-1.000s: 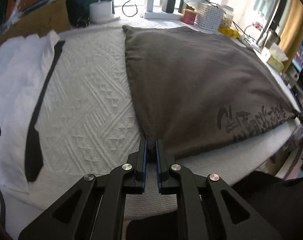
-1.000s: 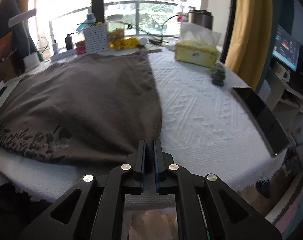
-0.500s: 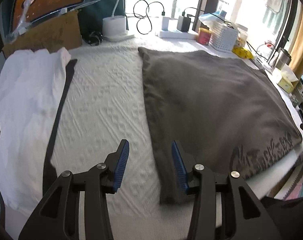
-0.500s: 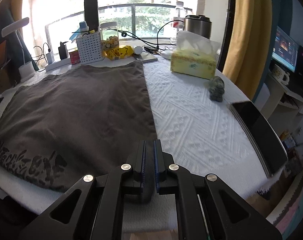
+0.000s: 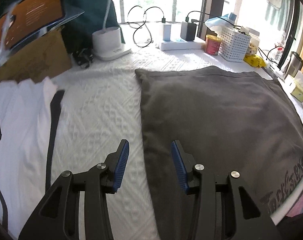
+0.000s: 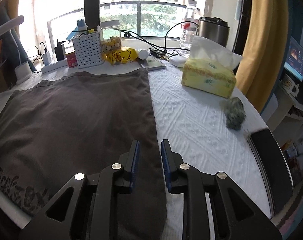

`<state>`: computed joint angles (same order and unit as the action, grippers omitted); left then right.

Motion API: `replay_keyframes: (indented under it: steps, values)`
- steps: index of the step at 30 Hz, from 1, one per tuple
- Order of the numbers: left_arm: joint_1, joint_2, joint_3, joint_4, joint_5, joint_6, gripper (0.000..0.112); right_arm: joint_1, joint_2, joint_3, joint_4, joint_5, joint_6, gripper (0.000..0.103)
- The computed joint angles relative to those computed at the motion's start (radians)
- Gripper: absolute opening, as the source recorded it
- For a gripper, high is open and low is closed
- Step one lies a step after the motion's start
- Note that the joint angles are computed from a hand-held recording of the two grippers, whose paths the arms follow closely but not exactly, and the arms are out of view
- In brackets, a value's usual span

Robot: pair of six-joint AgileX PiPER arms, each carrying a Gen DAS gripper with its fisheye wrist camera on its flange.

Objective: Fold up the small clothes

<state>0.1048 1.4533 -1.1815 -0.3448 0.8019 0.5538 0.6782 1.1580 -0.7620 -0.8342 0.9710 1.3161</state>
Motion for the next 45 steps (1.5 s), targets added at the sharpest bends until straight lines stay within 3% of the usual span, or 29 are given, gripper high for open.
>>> replay_keyframes:
  steps: [12,19,23,26,32,37,39,40,41,42,45]
  values:
    - [-0.094,0.220,-0.219,0.097,-0.081,-0.093,0.044,-0.280,0.135,-0.091,0.081,-0.227,-0.271,0.024]
    - [-0.123,0.373,-0.375,0.130,-0.068,-0.107,0.044,-0.386,0.245,-0.199,0.174,-0.262,-0.496,0.024]
    - [-0.141,0.466,-0.494,0.183,0.001,-0.151,0.044,-0.454,0.343,-0.295,0.262,-0.271,-0.689,0.025]
    - [-0.143,0.507,-0.552,0.176,0.023,-0.152,0.044,-0.505,0.402,-0.352,0.351,-0.305,-0.807,0.041]
    - [-0.119,0.564,-0.643,0.108,0.086,-0.132,0.044,-0.555,0.512,-0.482,0.471,-0.352,-0.954,0.042]
    - [-0.117,0.554,-0.616,0.085,0.051,-0.096,0.044,-0.602,0.597,-0.577,0.609,-0.375,-1.093,0.042]
    - [-0.115,0.549,-0.597,0.051,0.032,-0.051,0.034,-0.615,0.607,-0.584,0.671,-0.392,-1.165,0.042]
    - [-0.113,0.544,-0.587,0.012,0.037,-0.001,0.016,-0.617,0.609,-0.587,0.685,-0.394,-1.178,0.036]
    - [-0.121,0.539,-0.579,0.012,0.032,0.012,0.007,-0.620,0.610,-0.591,0.709,-0.394,-1.206,0.026]
    - [-0.132,0.532,-0.566,0.032,0.013,0.009,0.006,-0.619,0.607,-0.589,0.708,-0.398,-1.210,0.005]
    - [-0.149,0.526,-0.557,0.066,-0.024,-0.015,0.005,-0.597,0.601,-0.583,0.616,-0.407,-1.132,0.005]
